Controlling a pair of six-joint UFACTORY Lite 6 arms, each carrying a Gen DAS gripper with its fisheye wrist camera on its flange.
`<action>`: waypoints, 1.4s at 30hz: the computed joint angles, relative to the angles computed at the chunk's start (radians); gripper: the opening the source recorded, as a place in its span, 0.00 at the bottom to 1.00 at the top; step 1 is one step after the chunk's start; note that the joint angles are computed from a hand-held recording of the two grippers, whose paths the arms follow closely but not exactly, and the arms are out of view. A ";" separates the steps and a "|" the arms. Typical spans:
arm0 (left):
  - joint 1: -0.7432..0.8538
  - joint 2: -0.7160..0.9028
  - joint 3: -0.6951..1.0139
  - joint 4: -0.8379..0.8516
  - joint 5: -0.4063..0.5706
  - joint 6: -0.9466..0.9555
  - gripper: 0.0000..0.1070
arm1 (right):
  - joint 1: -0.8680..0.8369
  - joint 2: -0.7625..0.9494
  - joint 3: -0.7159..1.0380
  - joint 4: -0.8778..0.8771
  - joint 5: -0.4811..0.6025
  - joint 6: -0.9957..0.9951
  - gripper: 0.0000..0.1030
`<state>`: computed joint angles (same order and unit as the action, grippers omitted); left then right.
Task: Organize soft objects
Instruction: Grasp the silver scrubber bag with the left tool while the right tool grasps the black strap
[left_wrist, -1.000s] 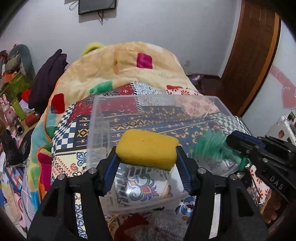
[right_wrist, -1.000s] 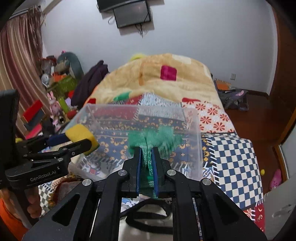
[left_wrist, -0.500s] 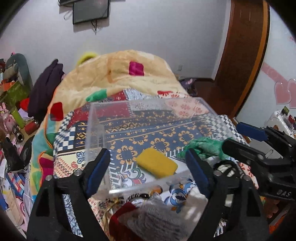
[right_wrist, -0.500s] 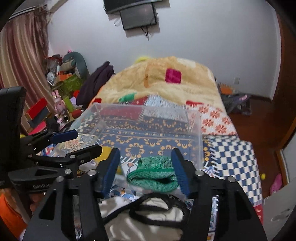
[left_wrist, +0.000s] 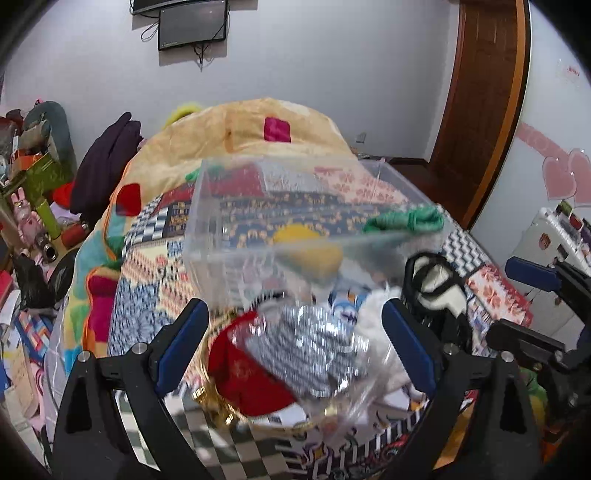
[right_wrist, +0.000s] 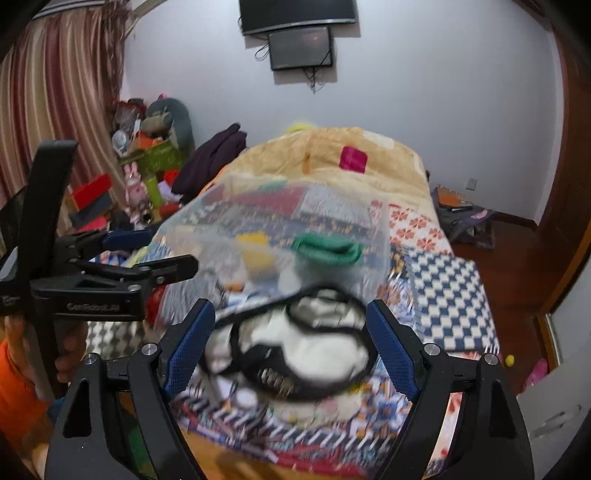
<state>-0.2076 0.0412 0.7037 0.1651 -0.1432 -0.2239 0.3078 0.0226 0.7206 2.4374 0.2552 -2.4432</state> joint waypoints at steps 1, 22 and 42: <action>-0.008 0.005 -0.017 -0.086 -0.017 0.079 0.90 | -0.001 0.008 -0.005 -0.046 0.014 0.039 0.81; -0.001 -0.037 -0.193 0.099 -0.151 -0.085 0.49 | -0.080 0.217 0.053 -0.050 0.036 0.105 0.82; 0.054 -0.112 -0.254 0.248 -0.201 -0.205 0.16 | -0.113 0.199 0.021 -0.297 0.173 0.309 0.12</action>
